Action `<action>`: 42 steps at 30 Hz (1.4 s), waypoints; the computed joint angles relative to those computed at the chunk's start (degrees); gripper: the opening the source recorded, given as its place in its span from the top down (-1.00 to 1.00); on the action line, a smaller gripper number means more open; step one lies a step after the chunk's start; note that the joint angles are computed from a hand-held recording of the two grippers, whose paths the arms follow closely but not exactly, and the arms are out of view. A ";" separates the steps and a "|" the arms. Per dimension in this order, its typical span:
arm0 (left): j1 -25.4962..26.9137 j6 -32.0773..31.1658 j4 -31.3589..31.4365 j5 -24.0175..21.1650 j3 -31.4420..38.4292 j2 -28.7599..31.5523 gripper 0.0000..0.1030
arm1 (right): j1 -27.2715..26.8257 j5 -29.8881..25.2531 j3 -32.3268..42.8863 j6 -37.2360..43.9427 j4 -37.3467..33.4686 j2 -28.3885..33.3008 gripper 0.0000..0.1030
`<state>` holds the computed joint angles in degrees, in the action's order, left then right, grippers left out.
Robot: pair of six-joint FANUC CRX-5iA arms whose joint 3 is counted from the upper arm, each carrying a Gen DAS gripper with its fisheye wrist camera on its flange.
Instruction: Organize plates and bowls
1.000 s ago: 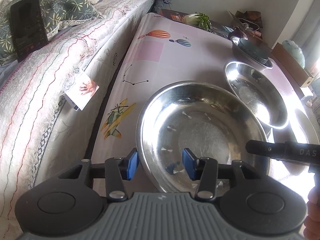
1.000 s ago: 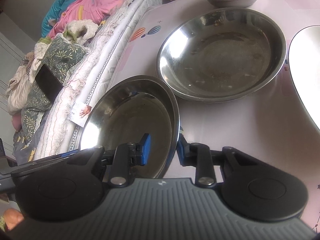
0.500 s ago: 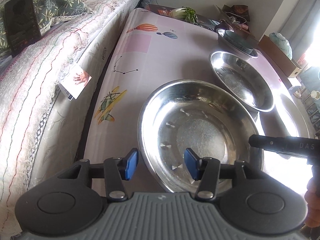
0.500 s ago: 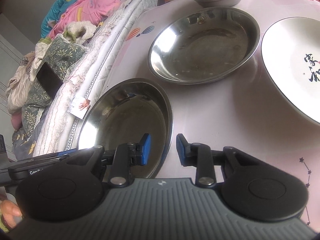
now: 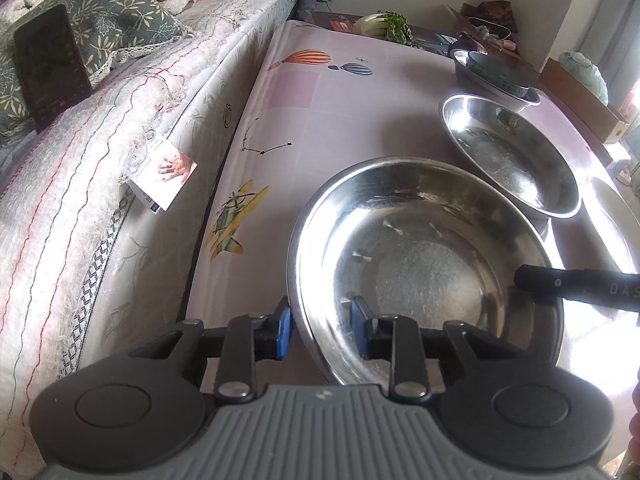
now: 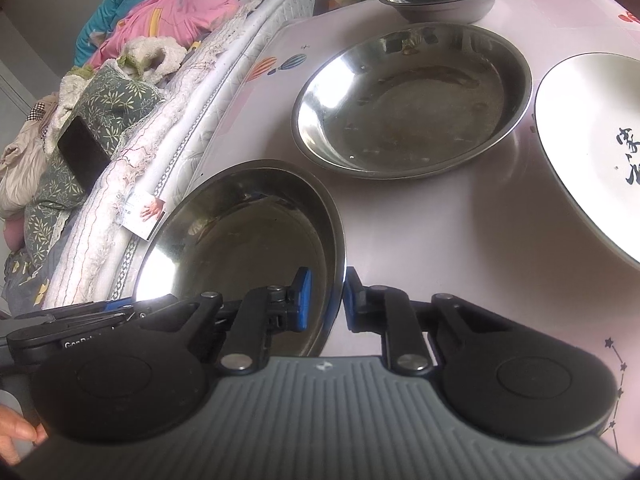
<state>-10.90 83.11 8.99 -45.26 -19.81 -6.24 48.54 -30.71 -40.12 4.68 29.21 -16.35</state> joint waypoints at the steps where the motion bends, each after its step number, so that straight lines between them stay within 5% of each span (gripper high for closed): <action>1: -0.30 0.36 -0.65 -0.17 0.33 0.07 0.41 | 0.06 -0.18 0.08 0.37 -0.71 -0.28 0.70; 42: -4.66 5.52 -9.07 -4.48 5.53 2.83 0.36 | 1.40 -1.79 -0.73 -0.47 -0.57 -1.10 0.66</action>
<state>-15.56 88.63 -0.08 -49.74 -14.29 -3.42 49.94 -32.50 -40.85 4.21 28.65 -17.45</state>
